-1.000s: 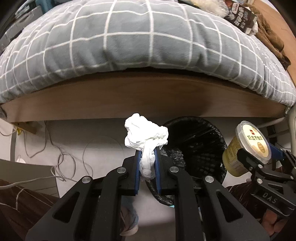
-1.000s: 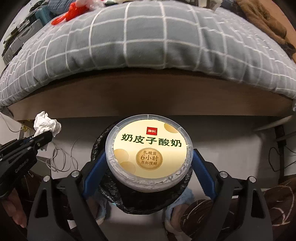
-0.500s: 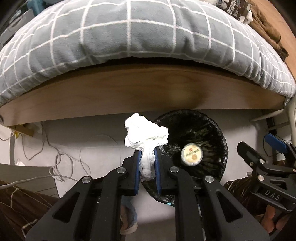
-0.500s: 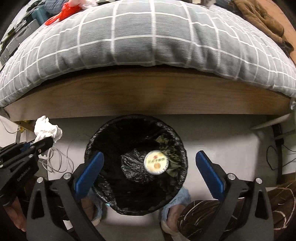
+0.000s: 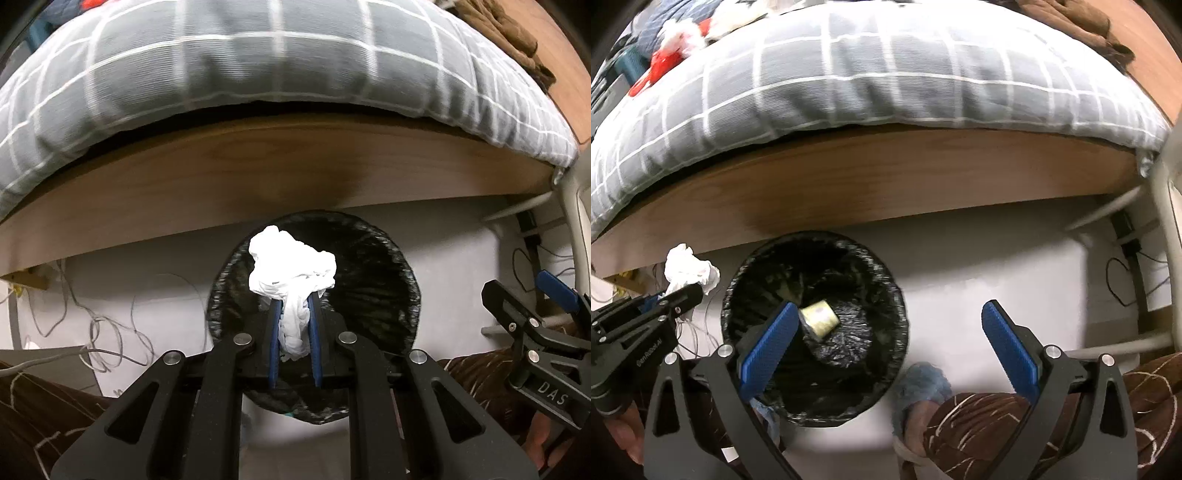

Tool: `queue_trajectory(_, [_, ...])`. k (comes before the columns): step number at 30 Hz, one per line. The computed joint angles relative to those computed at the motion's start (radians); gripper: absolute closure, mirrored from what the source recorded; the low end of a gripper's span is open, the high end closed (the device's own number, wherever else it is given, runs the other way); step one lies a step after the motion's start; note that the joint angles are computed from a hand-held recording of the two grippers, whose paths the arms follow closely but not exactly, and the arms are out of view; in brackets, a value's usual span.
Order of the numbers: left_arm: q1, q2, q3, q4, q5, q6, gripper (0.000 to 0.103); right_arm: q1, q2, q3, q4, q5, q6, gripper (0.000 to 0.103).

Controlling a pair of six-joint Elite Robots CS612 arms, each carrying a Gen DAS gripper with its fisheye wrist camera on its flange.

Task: Collect trash
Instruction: 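Open the right tool to drop the yogurt cup while the left tool drops the tissue, then move both open tools back toward the remaining items on the bed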

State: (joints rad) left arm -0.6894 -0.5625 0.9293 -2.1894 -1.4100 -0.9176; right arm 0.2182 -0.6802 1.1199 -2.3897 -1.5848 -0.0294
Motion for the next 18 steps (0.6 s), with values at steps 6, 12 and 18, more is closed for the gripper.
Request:
queue_trajectory(6, [-0.005, 0.025, -0.046, 0.04, -0.001, 0.0, 0.074, -0.014, -0.001, 0.003, 0.002, 0.005, 0.038, 0.008])
queue_trajectory(12, [-0.009, 0.012, -0.032, 0.06, 0.059, -0.028, 0.041, -0.012, -0.001, 0.005, -0.015, 0.012, 0.018, 0.008])
queue_trajectory(18, [-0.016, -0.032, 0.018, 0.021, 0.146, -0.039, 0.014, -0.002, -0.016, 0.017, -0.084, 0.009, -0.034, 0.008])
